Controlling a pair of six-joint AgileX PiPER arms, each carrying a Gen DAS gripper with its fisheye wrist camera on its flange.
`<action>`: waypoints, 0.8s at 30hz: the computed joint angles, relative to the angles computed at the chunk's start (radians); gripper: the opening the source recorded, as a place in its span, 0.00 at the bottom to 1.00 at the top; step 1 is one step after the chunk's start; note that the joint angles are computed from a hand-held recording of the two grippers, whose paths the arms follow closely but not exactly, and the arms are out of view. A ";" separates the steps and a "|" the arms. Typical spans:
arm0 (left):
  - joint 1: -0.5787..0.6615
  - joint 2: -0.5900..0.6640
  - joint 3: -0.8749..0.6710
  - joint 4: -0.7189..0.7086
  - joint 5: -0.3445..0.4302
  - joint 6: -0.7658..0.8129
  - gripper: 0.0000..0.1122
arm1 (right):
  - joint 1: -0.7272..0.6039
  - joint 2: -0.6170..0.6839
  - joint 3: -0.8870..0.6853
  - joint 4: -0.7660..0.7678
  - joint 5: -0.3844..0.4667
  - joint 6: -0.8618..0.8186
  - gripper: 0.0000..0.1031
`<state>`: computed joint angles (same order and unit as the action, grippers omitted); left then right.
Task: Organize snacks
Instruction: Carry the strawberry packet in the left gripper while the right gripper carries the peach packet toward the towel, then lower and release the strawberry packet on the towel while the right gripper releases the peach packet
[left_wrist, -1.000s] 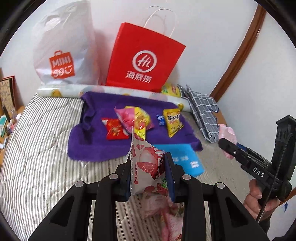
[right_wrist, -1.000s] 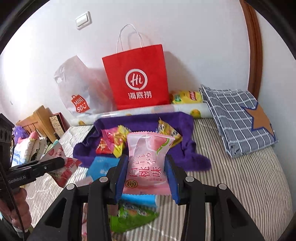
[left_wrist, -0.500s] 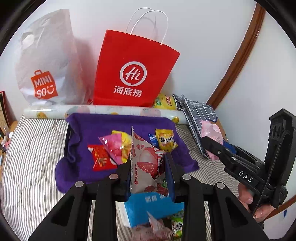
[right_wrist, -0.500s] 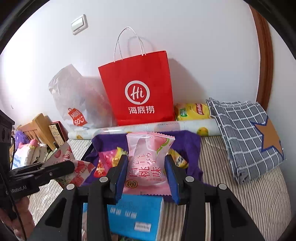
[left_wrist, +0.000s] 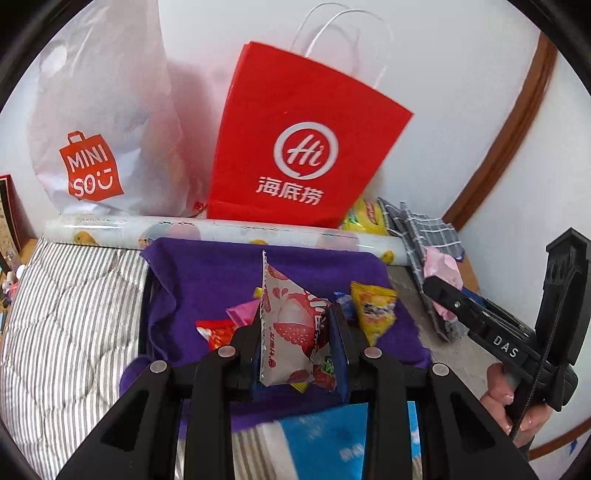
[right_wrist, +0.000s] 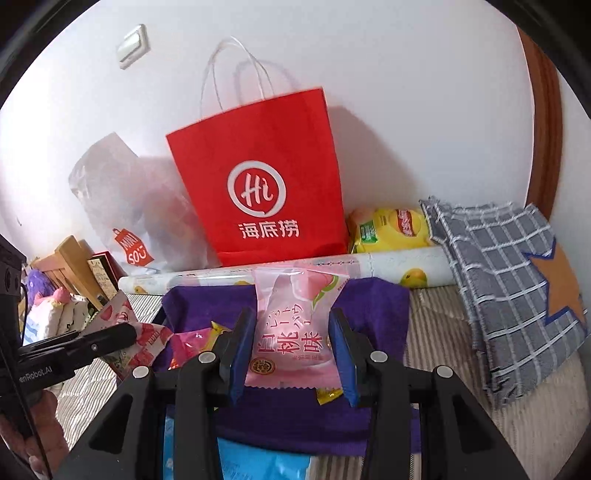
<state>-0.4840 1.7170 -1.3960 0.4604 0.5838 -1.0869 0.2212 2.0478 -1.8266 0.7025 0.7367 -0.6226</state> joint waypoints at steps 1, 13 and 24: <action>0.002 0.008 0.001 0.018 -0.001 -0.010 0.27 | -0.002 0.018 -0.010 0.002 0.005 0.001 0.37; 0.041 0.004 0.133 0.053 -0.129 -0.080 0.27 | 0.009 0.036 0.067 -0.070 -0.074 -0.013 0.37; 0.003 0.055 0.093 0.099 -0.068 -0.133 0.27 | 0.046 0.061 0.051 -0.175 -0.070 0.057 0.38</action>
<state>-0.4811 1.7715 -1.3034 0.5591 0.5161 -1.2200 0.2672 2.1084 -1.7752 0.5271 0.6669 -0.5654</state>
